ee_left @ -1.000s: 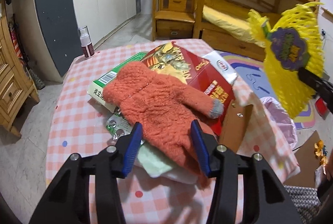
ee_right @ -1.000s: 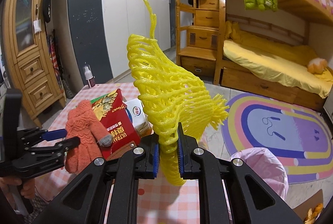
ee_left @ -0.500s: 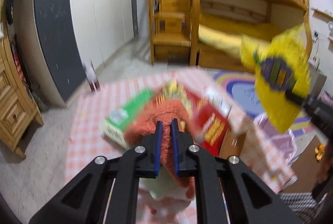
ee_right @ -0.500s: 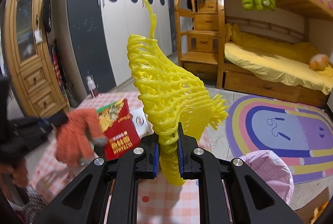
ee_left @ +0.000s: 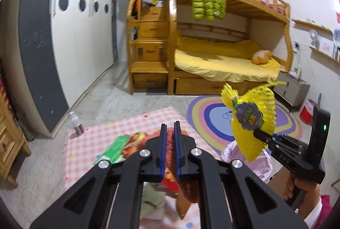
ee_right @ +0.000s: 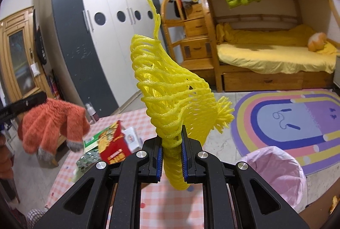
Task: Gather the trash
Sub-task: 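Grasp the orange knit glove with the left tool while the right tool holds the net, then drop the net and glove into the pink wastebasket with both tools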
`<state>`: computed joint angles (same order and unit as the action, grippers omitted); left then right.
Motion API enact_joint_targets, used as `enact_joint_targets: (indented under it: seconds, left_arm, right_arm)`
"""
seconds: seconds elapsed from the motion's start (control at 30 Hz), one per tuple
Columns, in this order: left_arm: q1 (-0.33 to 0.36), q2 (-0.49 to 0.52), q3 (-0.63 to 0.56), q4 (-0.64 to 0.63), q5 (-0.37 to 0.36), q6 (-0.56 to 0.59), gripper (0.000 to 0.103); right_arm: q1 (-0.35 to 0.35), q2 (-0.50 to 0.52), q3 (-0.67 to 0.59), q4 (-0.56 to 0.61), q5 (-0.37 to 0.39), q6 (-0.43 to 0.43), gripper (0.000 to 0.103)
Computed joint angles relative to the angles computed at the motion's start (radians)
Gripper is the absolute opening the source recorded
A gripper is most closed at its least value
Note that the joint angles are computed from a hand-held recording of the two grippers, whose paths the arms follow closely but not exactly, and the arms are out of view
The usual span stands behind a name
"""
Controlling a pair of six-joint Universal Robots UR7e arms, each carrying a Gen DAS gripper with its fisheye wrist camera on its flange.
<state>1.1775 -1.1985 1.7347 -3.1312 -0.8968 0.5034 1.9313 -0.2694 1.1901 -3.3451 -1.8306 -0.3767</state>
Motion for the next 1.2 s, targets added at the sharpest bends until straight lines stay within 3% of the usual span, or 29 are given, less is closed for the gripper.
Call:
enact_joint_targets:
  seconds: [0.3, 0.53, 0.7, 0.8, 0.87, 0.9, 0.93, 1.1, 1.2]
  left_arm:
    - [-0.018, 0.200, -0.031, -0.028, -0.163, 0.072, 0.004]
    - [0.004, 0.384, -0.190, 0.100, -0.261, 0.042, 0.005]
    - [0.018, 0.481, -0.298, 0.191, -0.278, 0.016, 0.005]
    - [0.032, 0.520, -0.355, 0.241, -0.285, -0.003, 0.009]
    - [0.037, 0.530, -0.373, 0.255, -0.279, -0.011, 0.022]
    - [0.039, 0.532, -0.379, 0.253, -0.273, -0.011, 0.028]
    - [0.039, 0.532, -0.380, 0.247, -0.266, -0.010, 0.036]
    - [0.030, 0.474, -0.315, 0.183, -0.192, -0.003, 0.042]
    - [0.018, 0.412, -0.234, 0.089, -0.141, 0.040, 0.052]
  right_arm:
    - [-0.056, -0.088, 0.136, -0.077, -0.132, 0.084, 0.014]
    - [-0.139, -0.127, 0.155, 0.005, -0.211, 0.271, 0.014]
    - [-0.181, -0.128, 0.125, 0.050, -0.185, 0.341, 0.015]
    - [-0.201, -0.136, 0.134, 0.041, -0.170, 0.381, 0.021]
    - [-0.204, -0.136, 0.126, 0.057, -0.170, 0.406, 0.042]
    - [-0.207, -0.134, 0.121, 0.065, -0.174, 0.416, 0.046]
    - [-0.208, -0.131, 0.115, 0.073, -0.176, 0.419, 0.048]
    - [-0.197, -0.122, 0.104, 0.073, -0.202, 0.420, 0.049]
    - [-0.180, -0.114, 0.105, 0.037, -0.214, 0.398, 0.049]
